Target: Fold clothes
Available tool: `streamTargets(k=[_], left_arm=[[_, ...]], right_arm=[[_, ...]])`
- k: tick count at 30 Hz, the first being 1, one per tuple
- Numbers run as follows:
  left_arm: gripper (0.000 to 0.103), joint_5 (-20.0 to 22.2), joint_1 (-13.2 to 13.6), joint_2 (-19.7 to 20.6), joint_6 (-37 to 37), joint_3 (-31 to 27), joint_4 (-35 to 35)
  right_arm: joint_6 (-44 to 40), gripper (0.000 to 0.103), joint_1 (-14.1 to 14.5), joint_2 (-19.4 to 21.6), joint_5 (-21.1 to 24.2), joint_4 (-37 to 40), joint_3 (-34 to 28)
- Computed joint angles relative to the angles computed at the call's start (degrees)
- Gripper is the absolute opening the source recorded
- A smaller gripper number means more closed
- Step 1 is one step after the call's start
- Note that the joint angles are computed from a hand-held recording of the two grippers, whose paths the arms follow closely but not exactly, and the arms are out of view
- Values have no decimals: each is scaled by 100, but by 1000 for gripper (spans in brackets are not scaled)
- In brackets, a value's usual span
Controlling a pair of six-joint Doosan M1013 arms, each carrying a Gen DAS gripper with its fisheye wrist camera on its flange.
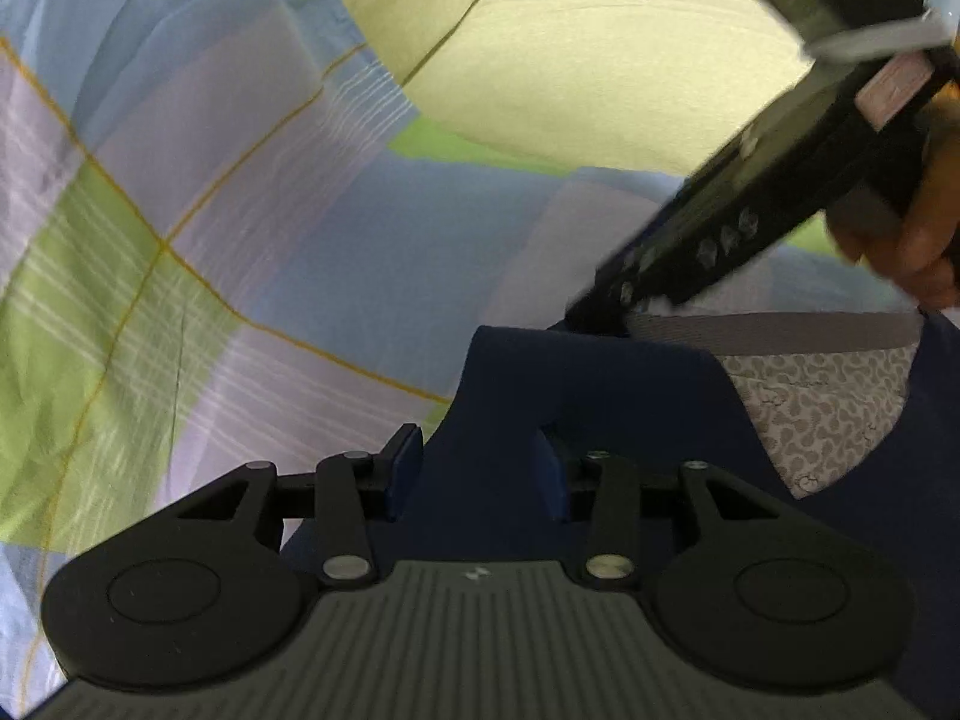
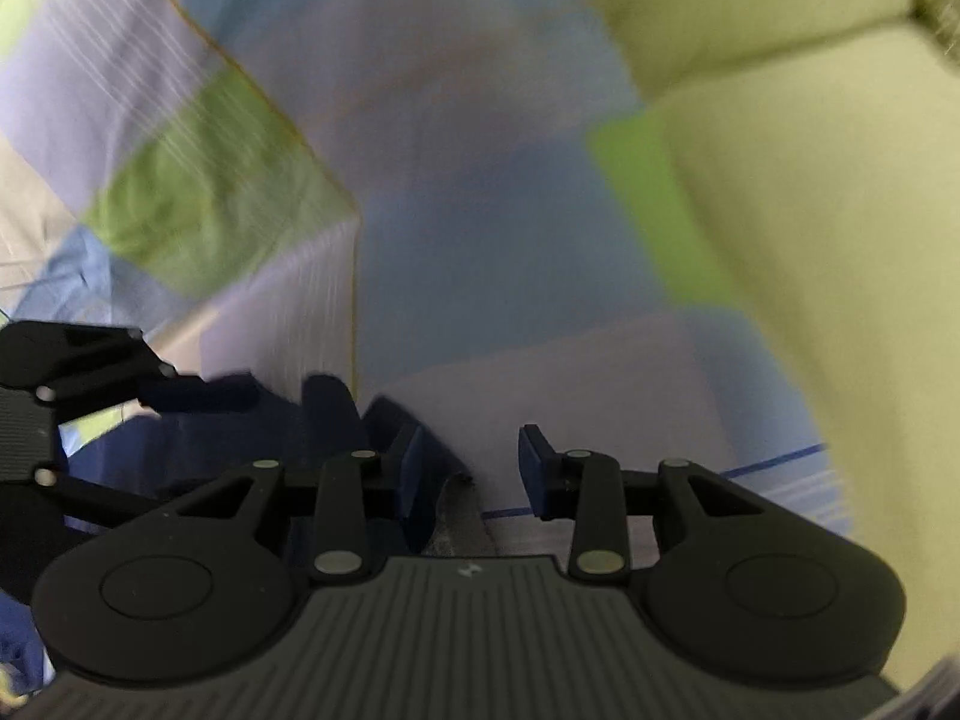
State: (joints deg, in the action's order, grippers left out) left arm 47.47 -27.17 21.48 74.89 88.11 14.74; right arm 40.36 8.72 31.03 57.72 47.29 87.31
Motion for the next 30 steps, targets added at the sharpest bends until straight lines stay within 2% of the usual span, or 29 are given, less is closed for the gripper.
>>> streamTargets(k=[2,4,6,7,9,12,14,16,17,18,20,21,22,24,27,30], left_arm=[[47,20,21,32,117,-32,-8],[47,-32,27,57,198,-43,61],[47,-176,24,117,105,-66,202],[48,-176,21,147,75,-87,247],[48,-171,-13,281,-119,-158,480],[48,-71,-4,409,-116,-289,374],[48,-73,17,411,21,-356,242],[48,-179,61,402,385,-410,-30],[48,-225,90,422,702,-480,-227],[48,-232,124,464,1082,-578,-462],[49,-179,215,568,1958,-780,-1109],[50,-152,259,632,2407,-879,-1413],[50,-91,299,710,2837,-998,-1682],[48,208,315,974,3416,-1377,-1735],[48,437,307,1227,4198,-1737,-1777],[48,671,305,1393,5090,-1947,-1974]], right_arm=[[-220,1,-1,-49,-228,176,99],[-493,2,-3,-121,-529,404,226],[-677,2,-60,-275,-1228,752,413],[-783,2,-112,-300,-1426,998,473],[-874,2,-193,-262,-1541,1332,517],[-393,2,-128,-121,-1650,616,427],[137,7,-106,-215,-2135,273,497],[916,28,-142,-444,-2888,-192,649],[992,28,-248,-545,-2885,-110,730],[985,28,-405,-632,-2605,62,775],[944,38,-751,-783,-1948,410,861],[886,47,-900,-880,-1649,478,978],[850,50,-1027,-994,-1414,460,1123],[831,50,-1223,-1181,-1053,323,1353],[1010,50,-1372,-1405,-666,-403,1641],[928,50,-1482,-1465,-432,-362,1781]])
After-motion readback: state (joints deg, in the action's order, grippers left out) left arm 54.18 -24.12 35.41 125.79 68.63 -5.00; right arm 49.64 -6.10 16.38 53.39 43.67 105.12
